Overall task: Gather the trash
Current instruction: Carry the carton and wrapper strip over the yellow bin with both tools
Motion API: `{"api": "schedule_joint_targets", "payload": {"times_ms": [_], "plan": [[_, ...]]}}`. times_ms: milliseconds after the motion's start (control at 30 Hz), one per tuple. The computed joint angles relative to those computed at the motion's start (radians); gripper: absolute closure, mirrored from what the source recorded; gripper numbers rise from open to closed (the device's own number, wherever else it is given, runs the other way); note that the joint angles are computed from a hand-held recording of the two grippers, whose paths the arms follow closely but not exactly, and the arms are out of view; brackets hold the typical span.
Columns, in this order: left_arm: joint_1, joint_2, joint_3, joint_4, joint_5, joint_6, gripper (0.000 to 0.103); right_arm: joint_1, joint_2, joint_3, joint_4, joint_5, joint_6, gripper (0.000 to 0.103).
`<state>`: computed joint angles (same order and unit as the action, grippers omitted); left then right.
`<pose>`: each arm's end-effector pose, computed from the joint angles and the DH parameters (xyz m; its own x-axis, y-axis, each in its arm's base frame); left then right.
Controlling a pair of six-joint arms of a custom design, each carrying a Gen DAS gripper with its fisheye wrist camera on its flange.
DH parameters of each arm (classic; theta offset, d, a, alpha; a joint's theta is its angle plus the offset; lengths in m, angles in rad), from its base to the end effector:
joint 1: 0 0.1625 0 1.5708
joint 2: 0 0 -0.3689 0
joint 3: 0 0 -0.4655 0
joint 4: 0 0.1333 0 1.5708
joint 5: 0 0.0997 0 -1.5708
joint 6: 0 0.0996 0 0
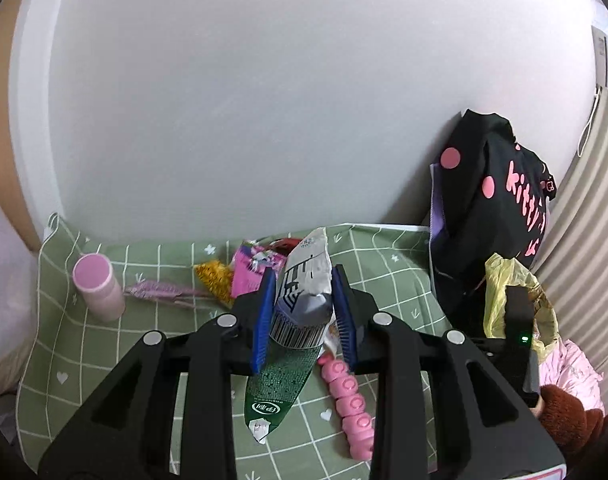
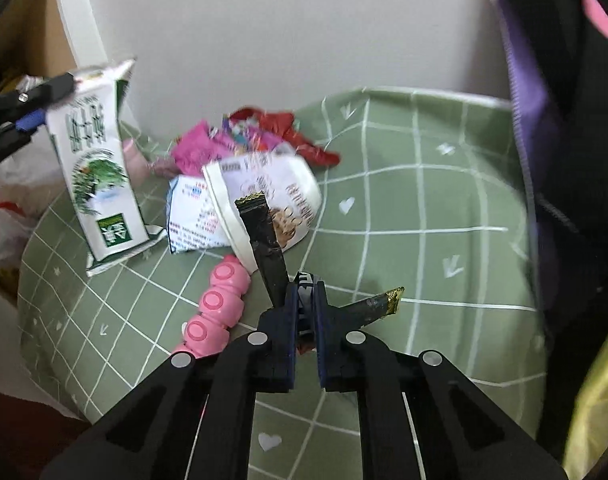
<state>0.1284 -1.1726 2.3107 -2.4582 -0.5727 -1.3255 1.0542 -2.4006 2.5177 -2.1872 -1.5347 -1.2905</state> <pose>-0.3902 -0.2692 0.0029 -0.8986 0.0167 -0.4384 0.3666 0.5774 -0.7295 -0.0417 -0.3505 0.3175 -0.6594 -0.6012 0.4514 -0.7233 0.6711 -0.1629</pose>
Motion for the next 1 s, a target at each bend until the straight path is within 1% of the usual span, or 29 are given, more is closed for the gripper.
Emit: {"api": "schedule_joint_targets", "payload": {"times_ms": [133, 233, 267, 300, 333, 367, 400, 433, 500, 533, 567, 633, 700, 800, 867, 900, 967, 1000], "plan": [[0.006, 0.014, 0.001, -0.053, 0.011, 0.039, 0.076, -0.037, -0.043, 0.000, 0.020, 0.036, -0.020, 0.094], [0.000, 0.028, 0.022, -0.100, 0.034, 0.037, 0.076, -0.067, -0.048, -0.003, 0.046, 0.043, -0.030, 0.094], [0.000, 0.030, 0.026, -0.093, 0.037, 0.024, 0.076, -0.078, -0.054, 0.004, 0.050, 0.051, -0.032, 0.094], [0.000, 0.031, 0.030, -0.074, 0.038, -0.001, 0.076, -0.096, -0.060, 0.012, 0.051, 0.071, -0.036, 0.089], [-0.001, 0.030, 0.034, -0.058, 0.037, -0.021, 0.076, -0.111, -0.071, 0.023, 0.046, 0.088, -0.043, 0.066], [-0.001, 0.029, 0.040, -0.029, 0.033, -0.057, 0.076, -0.131, -0.088, 0.029, 0.067, 0.112, -0.060, 0.055], [-0.001, 0.027, 0.043, -0.014, 0.029, -0.075, 0.076, -0.142, -0.093, 0.026, 0.095, 0.127, -0.071, 0.051], [-0.002, 0.023, 0.050, 0.000, 0.021, -0.100, 0.076, -0.152, -0.095, 0.017, 0.131, 0.135, -0.078, 0.051], [-0.010, 0.013, 0.063, 0.010, 0.028, -0.132, 0.076, -0.145, -0.088, 0.006, 0.157, 0.092, -0.081, 0.051], [-0.013, 0.008, 0.068, 0.013, 0.024, -0.140, 0.076, -0.142, -0.097, 0.012, 0.151, 0.075, -0.100, 0.051], [-0.016, 0.000, 0.071, 0.028, 0.022, -0.153, 0.076, -0.142, -0.116, 0.030, 0.118, 0.062, -0.127, 0.051], [-0.020, -0.018, 0.074, 0.079, 0.013, -0.191, 0.076, -0.138, -0.128, 0.050, 0.065, 0.043, -0.140, 0.051], [-0.024, -0.033, 0.077, 0.111, 0.003, -0.220, 0.076, -0.128, -0.109, 0.046, 0.049, 0.038, -0.145, 0.051], [-0.029, -0.052, 0.080, 0.160, -0.014, -0.250, 0.076, -0.119, -0.092, 0.055, 0.018, 0.054, -0.184, 0.051], [-0.034, -0.062, 0.079, 0.192, -0.022, -0.267, 0.077, -0.094, -0.055, 0.059, -0.025, 0.034, -0.206, 0.051], [-0.035, -0.065, 0.079, 0.202, -0.026, -0.270, 0.077, -0.079, -0.020, 0.055, -0.051, 0.008, -0.206, 0.051], [-0.037, -0.068, 0.077, 0.216, -0.032, -0.274, 0.077, -0.063, 0.048, 0.035, -0.066, -0.037, -0.184, 0.059], [-0.039, -0.068, 0.075, 0.224, -0.034, -0.276, 0.077, -0.056, 0.067, 0.031, -0.070, -0.057, -0.176, 0.071]]}}
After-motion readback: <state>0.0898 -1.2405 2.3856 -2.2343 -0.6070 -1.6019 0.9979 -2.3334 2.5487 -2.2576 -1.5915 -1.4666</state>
